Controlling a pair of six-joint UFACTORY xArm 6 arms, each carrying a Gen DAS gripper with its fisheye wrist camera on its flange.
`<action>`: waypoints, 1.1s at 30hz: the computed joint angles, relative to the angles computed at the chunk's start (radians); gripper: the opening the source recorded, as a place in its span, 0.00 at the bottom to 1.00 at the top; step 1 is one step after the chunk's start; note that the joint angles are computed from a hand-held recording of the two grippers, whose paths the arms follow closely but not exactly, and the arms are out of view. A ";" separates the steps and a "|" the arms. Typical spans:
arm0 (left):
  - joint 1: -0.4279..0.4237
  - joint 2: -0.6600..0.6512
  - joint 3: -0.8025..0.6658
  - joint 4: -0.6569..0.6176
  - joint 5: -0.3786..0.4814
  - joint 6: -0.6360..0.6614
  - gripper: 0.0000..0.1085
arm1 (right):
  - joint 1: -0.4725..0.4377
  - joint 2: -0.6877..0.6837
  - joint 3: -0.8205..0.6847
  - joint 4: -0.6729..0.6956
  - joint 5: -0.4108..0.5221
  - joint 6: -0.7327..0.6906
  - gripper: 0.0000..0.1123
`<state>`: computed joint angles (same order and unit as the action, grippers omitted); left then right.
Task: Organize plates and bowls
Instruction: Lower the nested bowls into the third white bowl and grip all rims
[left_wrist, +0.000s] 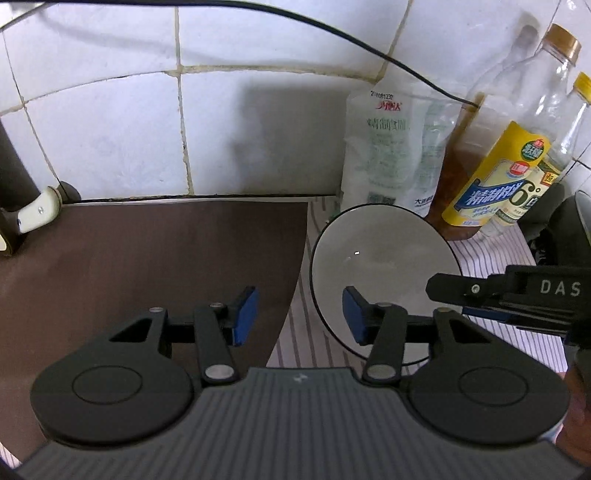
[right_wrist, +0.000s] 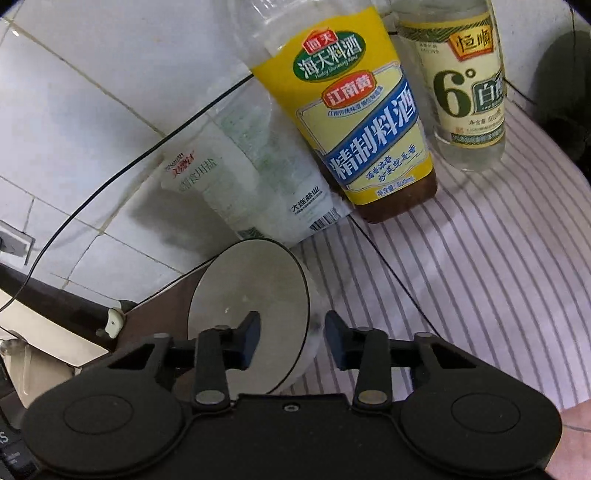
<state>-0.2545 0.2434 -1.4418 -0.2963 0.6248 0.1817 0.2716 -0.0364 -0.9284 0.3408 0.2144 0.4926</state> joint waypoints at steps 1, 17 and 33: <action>-0.001 0.000 0.003 0.000 -0.002 0.000 0.44 | -0.002 0.004 -0.001 -0.044 0.001 0.030 0.30; 0.001 -0.023 0.009 -0.101 0.076 0.060 0.09 | -0.006 -0.017 0.041 -0.160 -0.015 0.108 0.13; 0.000 -0.413 0.232 -0.147 0.193 0.087 0.09 | 0.049 -0.510 0.307 -0.464 0.075 0.412 0.13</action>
<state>-0.2546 -0.1698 -1.2097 -0.4432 0.8178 0.2688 0.3204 -0.5462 -0.6211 -0.1236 0.2893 0.9050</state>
